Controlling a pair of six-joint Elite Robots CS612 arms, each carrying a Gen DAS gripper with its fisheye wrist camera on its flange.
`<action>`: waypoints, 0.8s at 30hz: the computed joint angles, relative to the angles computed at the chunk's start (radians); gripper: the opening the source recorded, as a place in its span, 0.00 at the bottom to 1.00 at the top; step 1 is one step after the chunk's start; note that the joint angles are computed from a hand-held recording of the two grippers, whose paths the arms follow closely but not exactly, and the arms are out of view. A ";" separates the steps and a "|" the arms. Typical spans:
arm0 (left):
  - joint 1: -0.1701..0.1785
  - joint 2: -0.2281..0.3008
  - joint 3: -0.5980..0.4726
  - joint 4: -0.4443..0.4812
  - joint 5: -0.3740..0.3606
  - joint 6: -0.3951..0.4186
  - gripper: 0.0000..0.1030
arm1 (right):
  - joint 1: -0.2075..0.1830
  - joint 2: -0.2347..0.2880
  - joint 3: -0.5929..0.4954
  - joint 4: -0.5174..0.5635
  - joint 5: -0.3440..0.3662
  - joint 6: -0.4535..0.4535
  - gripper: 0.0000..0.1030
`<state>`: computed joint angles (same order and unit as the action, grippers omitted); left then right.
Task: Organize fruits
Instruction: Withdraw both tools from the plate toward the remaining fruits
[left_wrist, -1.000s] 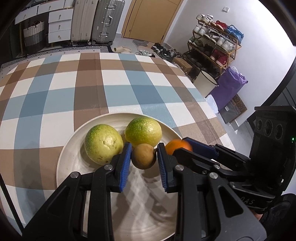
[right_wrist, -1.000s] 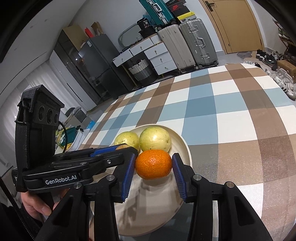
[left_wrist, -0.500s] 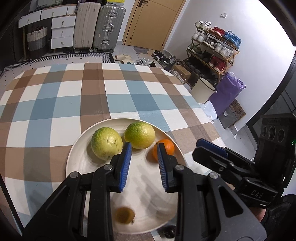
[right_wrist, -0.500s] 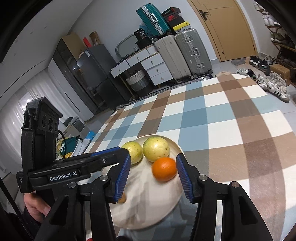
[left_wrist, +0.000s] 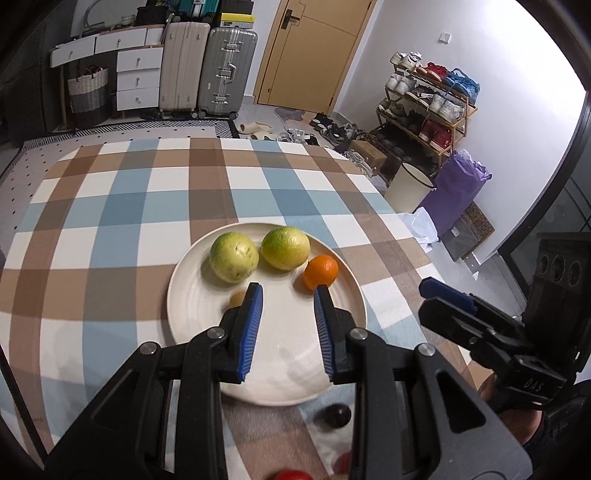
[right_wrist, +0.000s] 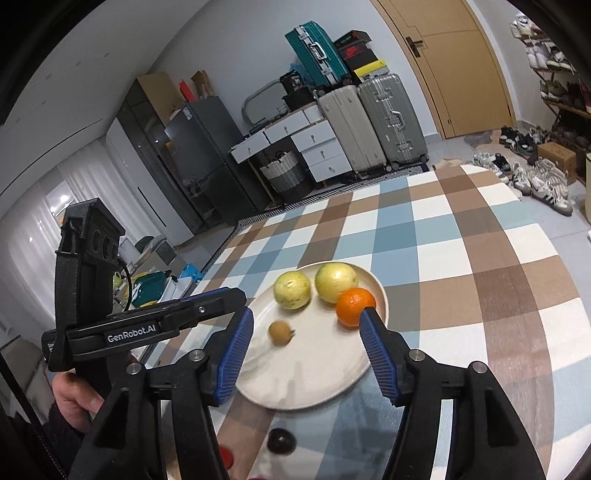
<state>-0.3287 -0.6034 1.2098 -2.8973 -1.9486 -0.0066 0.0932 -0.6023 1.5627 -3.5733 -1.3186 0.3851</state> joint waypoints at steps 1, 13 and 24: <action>0.001 -0.008 0.016 -0.009 0.003 0.002 0.24 | 0.002 -0.003 0.006 -0.006 -0.001 -0.004 0.60; 0.001 -0.105 0.199 -0.136 0.058 0.024 0.31 | 0.033 -0.033 0.061 -0.075 -0.023 -0.042 0.66; 0.006 -0.167 0.330 -0.259 0.115 0.001 0.71 | 0.062 -0.063 0.110 -0.129 -0.050 -0.093 0.82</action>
<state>-0.3226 -0.7705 1.5398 -3.1564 -1.8339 -0.0060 0.1549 -0.6650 1.6727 -3.7025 -1.3688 0.2918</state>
